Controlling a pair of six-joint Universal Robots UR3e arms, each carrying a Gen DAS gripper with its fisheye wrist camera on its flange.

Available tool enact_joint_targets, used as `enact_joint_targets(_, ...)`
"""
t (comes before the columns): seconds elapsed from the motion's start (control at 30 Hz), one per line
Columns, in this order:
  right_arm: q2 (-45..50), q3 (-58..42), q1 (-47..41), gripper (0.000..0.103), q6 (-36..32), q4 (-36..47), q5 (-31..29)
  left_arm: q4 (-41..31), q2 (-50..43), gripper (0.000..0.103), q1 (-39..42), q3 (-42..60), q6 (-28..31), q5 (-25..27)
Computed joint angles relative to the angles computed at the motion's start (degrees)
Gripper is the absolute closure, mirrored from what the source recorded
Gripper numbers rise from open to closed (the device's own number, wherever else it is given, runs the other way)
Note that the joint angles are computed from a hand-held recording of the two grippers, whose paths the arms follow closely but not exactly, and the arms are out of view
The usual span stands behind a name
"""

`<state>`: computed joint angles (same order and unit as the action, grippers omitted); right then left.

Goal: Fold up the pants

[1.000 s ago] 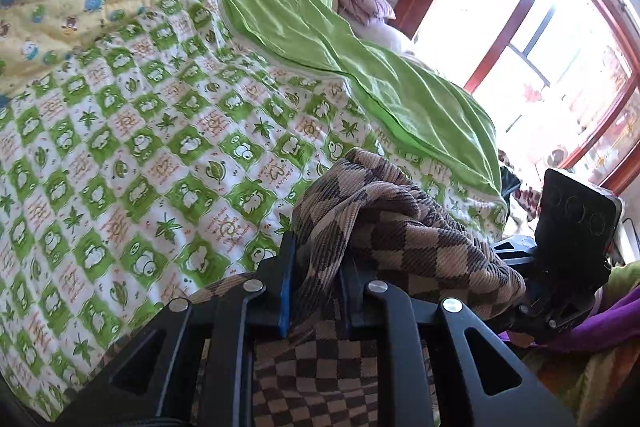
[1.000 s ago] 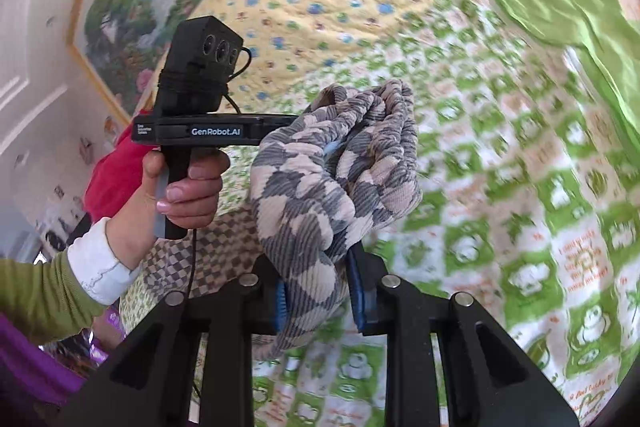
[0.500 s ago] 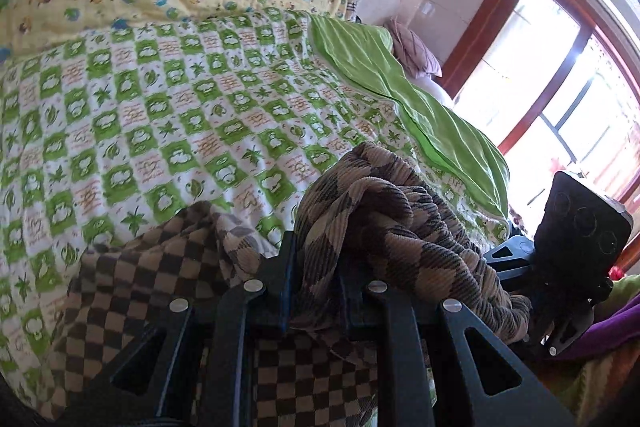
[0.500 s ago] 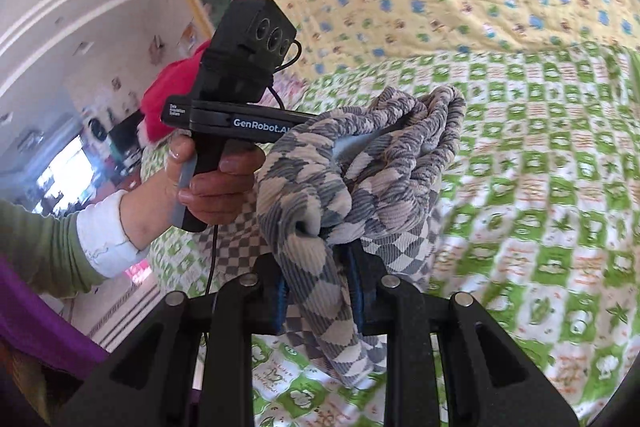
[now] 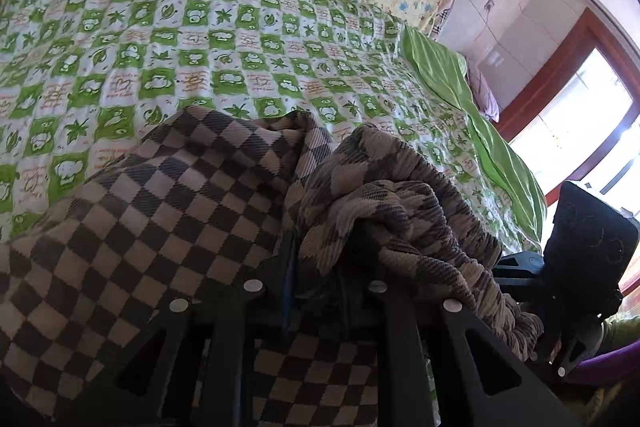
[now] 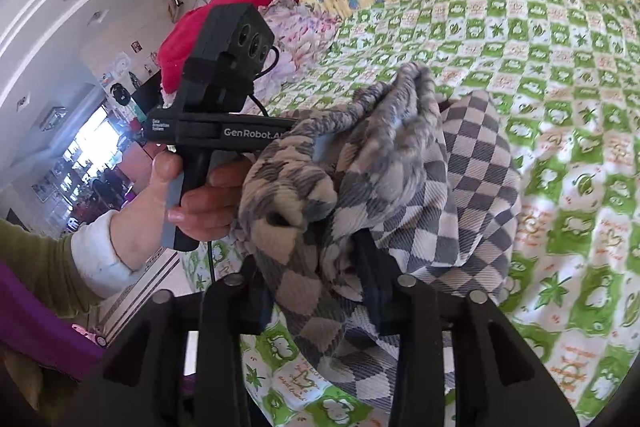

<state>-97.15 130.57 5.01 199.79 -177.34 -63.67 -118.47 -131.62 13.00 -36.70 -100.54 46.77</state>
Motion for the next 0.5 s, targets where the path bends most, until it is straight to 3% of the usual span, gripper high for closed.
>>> enact_joint_targets(0.2,4.39,-1.41,1.62,0.049,1.77,-2.42,0.76,8.26,6.11,0.088,2.67,-10.87,-2.36,0.77)
enact_joint_targets(0.5,9.36,-7.10,5.03,0.032,1.29,-0.38,-1.24,10.66,10.92,0.088,10.06,-17.74,-3.27,-0.83)
